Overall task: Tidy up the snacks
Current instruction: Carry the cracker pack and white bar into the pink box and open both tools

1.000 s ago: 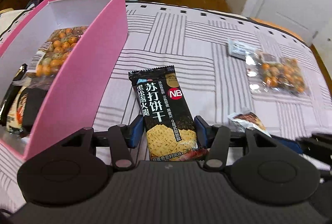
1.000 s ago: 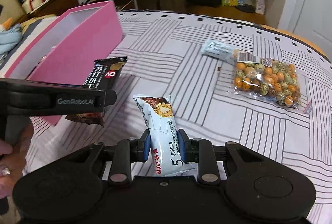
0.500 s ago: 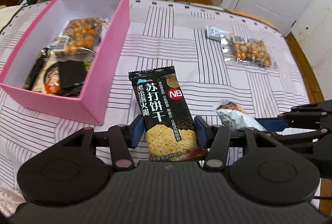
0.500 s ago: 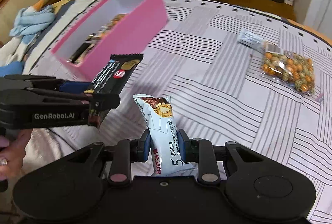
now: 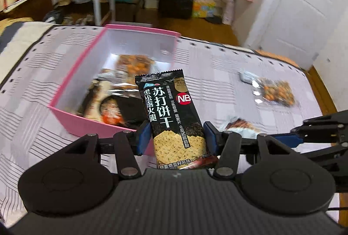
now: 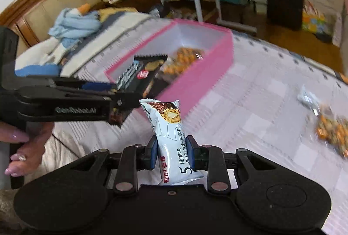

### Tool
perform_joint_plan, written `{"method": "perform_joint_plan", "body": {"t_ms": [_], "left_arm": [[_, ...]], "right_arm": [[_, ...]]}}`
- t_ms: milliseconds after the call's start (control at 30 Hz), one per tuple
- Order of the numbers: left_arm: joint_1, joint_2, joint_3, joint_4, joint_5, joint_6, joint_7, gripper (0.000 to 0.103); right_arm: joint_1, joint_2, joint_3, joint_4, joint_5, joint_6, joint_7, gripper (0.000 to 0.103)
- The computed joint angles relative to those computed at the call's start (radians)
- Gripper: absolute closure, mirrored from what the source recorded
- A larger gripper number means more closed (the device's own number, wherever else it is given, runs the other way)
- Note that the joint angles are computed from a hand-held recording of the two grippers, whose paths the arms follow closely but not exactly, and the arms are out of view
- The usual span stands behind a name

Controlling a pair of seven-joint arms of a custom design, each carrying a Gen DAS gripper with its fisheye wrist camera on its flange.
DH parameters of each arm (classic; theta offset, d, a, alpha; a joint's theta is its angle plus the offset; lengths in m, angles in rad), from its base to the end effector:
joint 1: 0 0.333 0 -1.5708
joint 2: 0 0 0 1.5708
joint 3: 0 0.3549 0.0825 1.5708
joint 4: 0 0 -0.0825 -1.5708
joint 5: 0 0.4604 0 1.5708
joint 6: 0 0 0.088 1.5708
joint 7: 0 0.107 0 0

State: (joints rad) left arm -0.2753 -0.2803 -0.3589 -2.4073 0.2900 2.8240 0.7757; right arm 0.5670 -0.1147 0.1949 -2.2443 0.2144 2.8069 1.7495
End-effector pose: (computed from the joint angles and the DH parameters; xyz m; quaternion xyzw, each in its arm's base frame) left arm 0.4330 -0.3459 0.4850 -0.6265 0.6962 -0.3128 0.1582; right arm 0.4471 0.4162 0.4906 -0.7884 0.5160 -0.0491 0.3313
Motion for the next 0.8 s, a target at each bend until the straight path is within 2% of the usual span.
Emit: {"method": "perform_joint_plan", "body": {"t_ms": [100, 233, 300, 433, 500, 600, 700, 767, 800], "left_arm": [[0.068, 0.017, -0.02, 0.004, 0.072, 0.002, -0.081, 0.052], [0.123, 0.078, -0.02, 0.043, 0.173, -0.018, -0.181, 0.052], [0.142, 0.107, -0.018, 0.067, 0.253, -0.039, -0.251, 0.052], [0.127, 0.158, 0.032, 0.098, 0.302, -0.058, -0.294, 0.052], [0.12, 0.182, 0.052, 0.108, 0.327, -0.055, -0.312, 0.051], [0.113, 0.209, 0.068, 0.121, 0.41, -0.063, -0.404, 0.05], [0.101, 0.221, 0.086, 0.125, 0.481, -0.078, -0.464, 0.047], [0.092, 0.214, 0.101, 0.112, 0.444, -0.061, -0.445, 0.045], [0.09, 0.21, 0.107, 0.102, 0.42, -0.042, -0.431, 0.043]], "right_arm": [[0.0, 0.089, 0.001, 0.072, 0.009, 0.059, -0.013, 0.072], [-0.01, 0.218, 0.007, 0.177, -0.058, 0.137, 0.016, 0.072], [-0.012, 0.269, 0.008, 0.229, -0.093, 0.136, 0.002, 0.072], [0.035, 0.359, -0.049, 0.324, -0.274, 0.123, 0.087, 0.072], [0.02, 0.393, -0.034, 0.354, -0.272, 0.131, 0.066, 0.072], [0.059, 0.428, -0.078, 0.38, -0.347, 0.147, 0.101, 0.069], [0.067, 0.447, -0.089, 0.377, -0.37, 0.204, 0.12, 0.067], [0.032, 0.446, -0.054, 0.364, -0.344, 0.227, 0.086, 0.063], [0.009, 0.438, -0.029, 0.35, -0.323, 0.24, 0.06, 0.056]]}}
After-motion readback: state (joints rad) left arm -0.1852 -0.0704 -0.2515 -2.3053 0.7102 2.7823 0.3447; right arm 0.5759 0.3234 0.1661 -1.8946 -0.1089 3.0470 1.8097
